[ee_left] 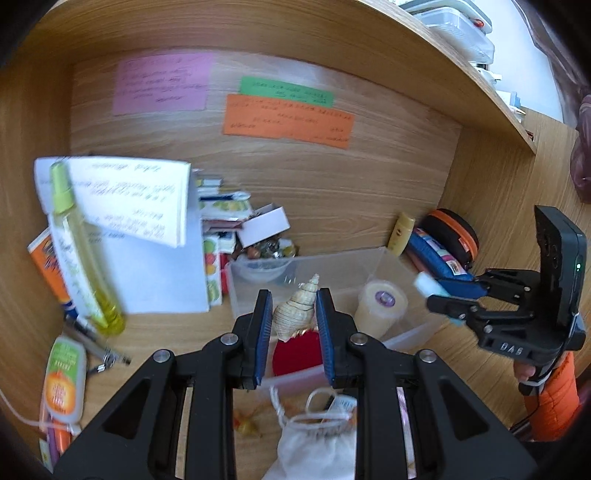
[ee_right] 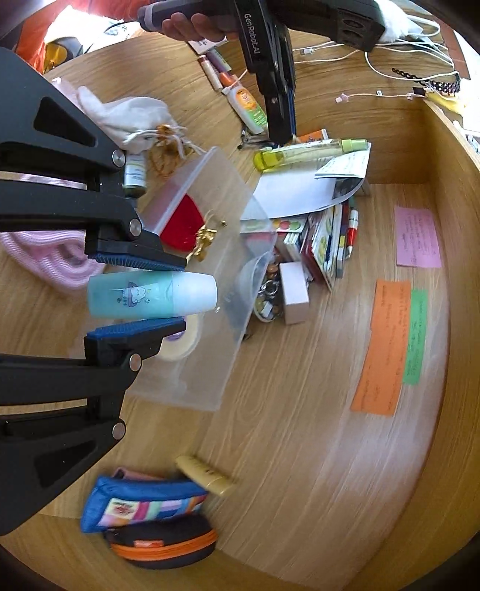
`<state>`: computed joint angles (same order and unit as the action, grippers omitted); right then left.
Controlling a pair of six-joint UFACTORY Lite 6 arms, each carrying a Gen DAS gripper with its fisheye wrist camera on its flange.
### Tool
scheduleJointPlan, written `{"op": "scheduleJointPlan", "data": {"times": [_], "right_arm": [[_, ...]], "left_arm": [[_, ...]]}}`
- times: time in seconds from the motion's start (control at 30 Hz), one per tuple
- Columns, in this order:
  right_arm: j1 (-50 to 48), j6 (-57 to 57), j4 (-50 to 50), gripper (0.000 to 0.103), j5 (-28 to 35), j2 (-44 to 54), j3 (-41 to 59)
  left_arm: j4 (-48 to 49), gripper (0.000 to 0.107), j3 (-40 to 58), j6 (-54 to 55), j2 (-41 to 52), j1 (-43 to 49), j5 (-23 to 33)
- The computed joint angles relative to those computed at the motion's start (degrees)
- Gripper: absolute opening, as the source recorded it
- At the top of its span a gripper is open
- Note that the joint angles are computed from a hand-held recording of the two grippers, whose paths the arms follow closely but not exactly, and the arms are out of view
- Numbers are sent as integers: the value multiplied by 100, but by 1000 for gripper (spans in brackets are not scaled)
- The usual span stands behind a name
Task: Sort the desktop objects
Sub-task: 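Carry the light-blue bottle and seashell over the clear box with both tools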
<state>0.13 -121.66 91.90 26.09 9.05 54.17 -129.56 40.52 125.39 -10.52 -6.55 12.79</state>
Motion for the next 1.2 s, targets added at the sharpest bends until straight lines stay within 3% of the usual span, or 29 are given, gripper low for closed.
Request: {"op": "scheduleJointPlan", "data": {"times": [0.27,0.63,0.9,1.2], "right_arm": [[393,736,-515,23,-198,1017,1130],[934,2733,-2420,23,-470,2544,2820],[1302,4051,-3685,23,-707,3203,3558],[1619,5161,-4862,23,-1077,3470,3725]], "left_arm": [[423,23,1036,-356,1195,-139,17],[1615,23,2365,-1340,2698,-156,-254],[2869,23,2840,-2406,3328,9,-150],[2645,23,2751,-2109,3307,106,-12]]}}
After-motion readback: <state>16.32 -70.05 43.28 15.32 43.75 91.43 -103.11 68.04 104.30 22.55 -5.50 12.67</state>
